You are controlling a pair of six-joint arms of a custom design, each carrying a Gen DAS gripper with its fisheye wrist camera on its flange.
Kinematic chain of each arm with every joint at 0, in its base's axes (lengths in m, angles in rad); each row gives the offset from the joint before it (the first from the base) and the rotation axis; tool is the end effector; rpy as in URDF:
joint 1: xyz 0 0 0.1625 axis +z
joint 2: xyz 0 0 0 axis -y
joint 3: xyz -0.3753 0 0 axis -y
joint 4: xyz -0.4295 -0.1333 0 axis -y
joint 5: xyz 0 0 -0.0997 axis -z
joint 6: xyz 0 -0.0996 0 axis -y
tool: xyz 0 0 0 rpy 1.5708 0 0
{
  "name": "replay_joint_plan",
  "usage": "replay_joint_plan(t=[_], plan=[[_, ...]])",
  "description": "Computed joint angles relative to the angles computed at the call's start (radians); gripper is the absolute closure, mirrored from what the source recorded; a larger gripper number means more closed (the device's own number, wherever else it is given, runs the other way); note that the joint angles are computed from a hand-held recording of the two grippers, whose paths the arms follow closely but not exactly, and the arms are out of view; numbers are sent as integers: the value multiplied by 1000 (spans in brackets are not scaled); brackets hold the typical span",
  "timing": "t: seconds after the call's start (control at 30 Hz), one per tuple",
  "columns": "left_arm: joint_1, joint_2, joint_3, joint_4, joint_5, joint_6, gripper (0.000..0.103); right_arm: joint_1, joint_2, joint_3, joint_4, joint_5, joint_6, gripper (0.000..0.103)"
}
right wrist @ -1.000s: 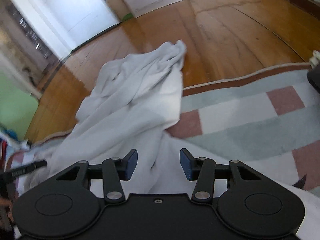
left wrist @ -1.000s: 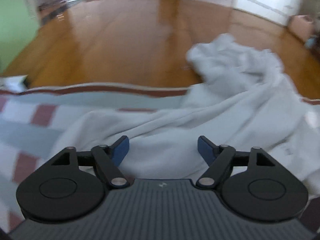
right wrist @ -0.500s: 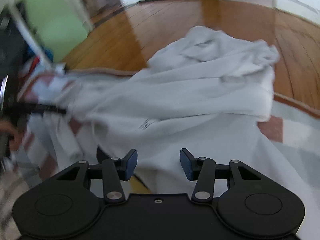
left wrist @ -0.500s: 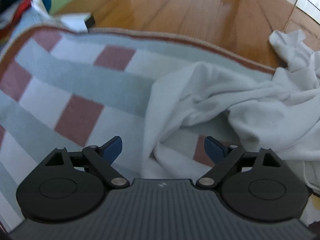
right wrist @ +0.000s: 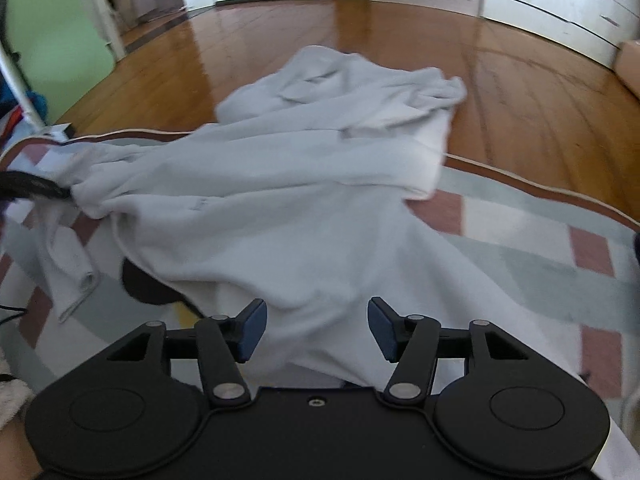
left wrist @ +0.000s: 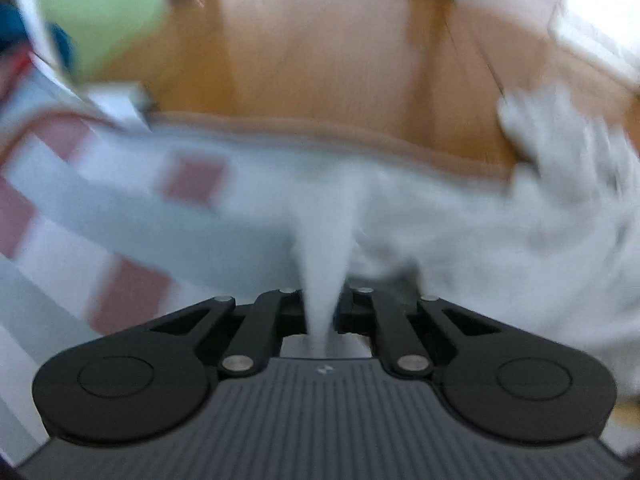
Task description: Fold clothes
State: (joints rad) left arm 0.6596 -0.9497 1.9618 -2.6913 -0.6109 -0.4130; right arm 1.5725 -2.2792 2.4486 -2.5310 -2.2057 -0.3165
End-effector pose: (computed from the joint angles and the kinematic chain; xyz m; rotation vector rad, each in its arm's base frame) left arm -0.3040 -0.5077 0.0575 0.5067 2.2567 -0.8388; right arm 0.0747 -0.3062 0.3896 0.0525 -2.3007 0.8224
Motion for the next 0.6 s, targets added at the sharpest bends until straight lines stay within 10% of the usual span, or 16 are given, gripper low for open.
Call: replay_joint_plan(t=[0.1, 0.2, 0.6], plan=[[-54, -65, 77, -112, 270, -149, 97, -33, -26, 22, -26, -8, -10, 40], [-37, -130, 109, 127, 353, -403, 97, -65, -58, 32, -20, -14, 7, 40], [-2, -232, 42, 926, 402, -1130, 92, -140, -61, 50, -147, -69, -43, 40]])
